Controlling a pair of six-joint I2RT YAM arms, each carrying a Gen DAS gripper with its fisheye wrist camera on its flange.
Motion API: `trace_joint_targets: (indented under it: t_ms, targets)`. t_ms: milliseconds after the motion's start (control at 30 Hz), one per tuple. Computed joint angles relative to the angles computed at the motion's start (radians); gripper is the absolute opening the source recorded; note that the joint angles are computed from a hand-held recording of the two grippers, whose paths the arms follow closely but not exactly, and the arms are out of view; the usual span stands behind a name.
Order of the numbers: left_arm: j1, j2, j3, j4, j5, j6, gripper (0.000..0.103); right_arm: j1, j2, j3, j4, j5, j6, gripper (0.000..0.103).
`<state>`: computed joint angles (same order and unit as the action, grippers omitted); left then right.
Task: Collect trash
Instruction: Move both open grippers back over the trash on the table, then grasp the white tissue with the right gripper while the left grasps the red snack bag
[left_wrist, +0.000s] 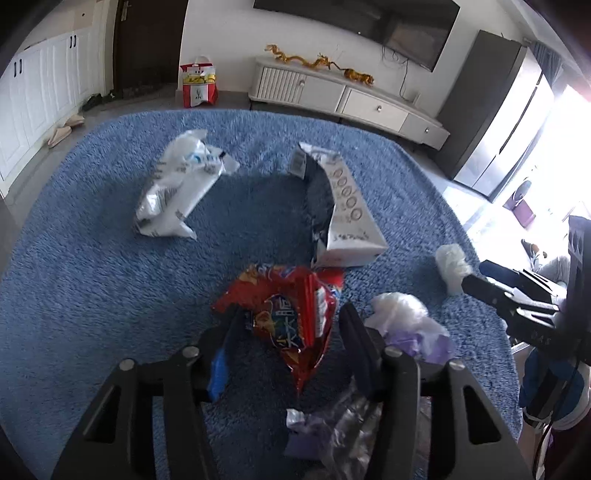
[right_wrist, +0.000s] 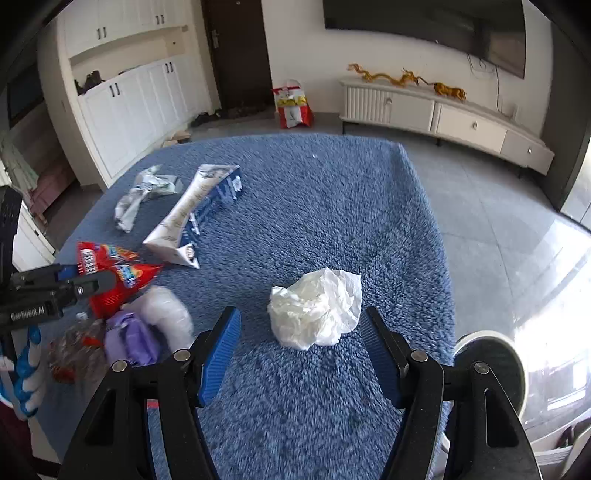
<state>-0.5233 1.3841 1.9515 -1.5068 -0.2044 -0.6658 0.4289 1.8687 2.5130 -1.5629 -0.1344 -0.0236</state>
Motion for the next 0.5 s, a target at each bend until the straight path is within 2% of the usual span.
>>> trace_joint_targets:
  t_ms: [167,267,333,400,500]
  targets:
    - [-0.016,0.0,-0.035,0.025,-0.028,-0.005,0.037,-0.007,-0.02,-0.086,0.058,-0.011,-0.004,0.064]
    - [-0.025,0.006,-0.038,0.041,-0.032,-0.008,0.025,-0.012,-0.033,-0.13,0.086,-0.027,-0.008,0.047]
    - [-0.045,0.024,-0.015,0.031,-0.054,-0.017,0.021,-0.017,-0.041,-0.153,0.101,-0.036,-0.011,0.035]
    - [-0.069,0.038,0.001,0.021,-0.084,-0.024,0.019,-0.024,-0.048,-0.171,0.113,-0.048,-0.013,0.028]
    - [-0.081,0.049,0.013,0.017,-0.101,-0.039,0.016,-0.029,-0.067,-0.204,0.132,-0.061,-0.021,0.023]
